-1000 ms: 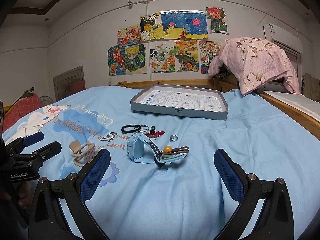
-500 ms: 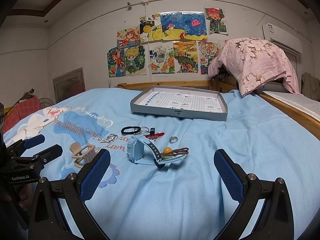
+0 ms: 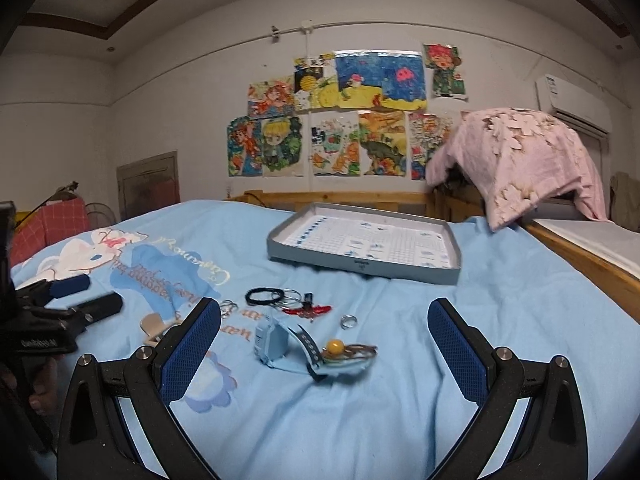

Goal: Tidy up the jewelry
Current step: 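Grasp the beige claw clip with the left tool while the right tool grasps the blue watch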

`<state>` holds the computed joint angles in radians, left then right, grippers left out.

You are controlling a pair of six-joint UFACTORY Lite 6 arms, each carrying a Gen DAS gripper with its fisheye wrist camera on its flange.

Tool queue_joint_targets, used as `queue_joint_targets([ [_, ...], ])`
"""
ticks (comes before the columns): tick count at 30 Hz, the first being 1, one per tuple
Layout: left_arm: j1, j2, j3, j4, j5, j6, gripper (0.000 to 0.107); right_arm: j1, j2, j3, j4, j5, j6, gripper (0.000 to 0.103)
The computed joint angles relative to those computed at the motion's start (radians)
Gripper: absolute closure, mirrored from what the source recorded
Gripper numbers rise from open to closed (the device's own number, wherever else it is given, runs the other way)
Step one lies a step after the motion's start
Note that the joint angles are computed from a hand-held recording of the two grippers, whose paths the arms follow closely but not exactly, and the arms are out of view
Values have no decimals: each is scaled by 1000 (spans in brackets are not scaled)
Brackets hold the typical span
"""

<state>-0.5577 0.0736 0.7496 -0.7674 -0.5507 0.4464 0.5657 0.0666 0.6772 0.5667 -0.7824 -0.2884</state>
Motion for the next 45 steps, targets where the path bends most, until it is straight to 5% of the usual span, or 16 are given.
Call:
queue_joint_targets([
  [7, 87, 114, 117, 56, 186, -56, 24, -121, 121, 181, -249, 205, 129, 1],
  [13, 123, 191, 163, 296, 252, -276, 24, -199, 320, 412, -599, 402, 374, 1],
  [19, 97, 237, 206, 250, 258, -204, 24, -242, 453, 576, -977, 478, 707, 3],
  [24, 92, 290, 269, 156, 277, -100, 31, -255, 560, 712, -1299, 517, 1022, 22],
  [29, 102, 334, 321, 113, 300, -58, 41, -249, 641, 814, -1606, 532, 1300, 24],
  [31, 105, 337, 328, 130, 302, -73, 50, -244, 671, 856, -1734, 539, 1420, 41],
  [33, 104, 337, 331, 143, 301, -80, 55, -243, 695, 893, -1864, 539, 1549, 48],
  [40, 109, 326, 316, 246, 292, -168, 55, -250, 689, 875, -1919, 492, 1612, 62],
  [45, 109, 304, 318, 299, 278, -191, 55, -256, 641, 804, -1763, 459, 1488, 65],
])
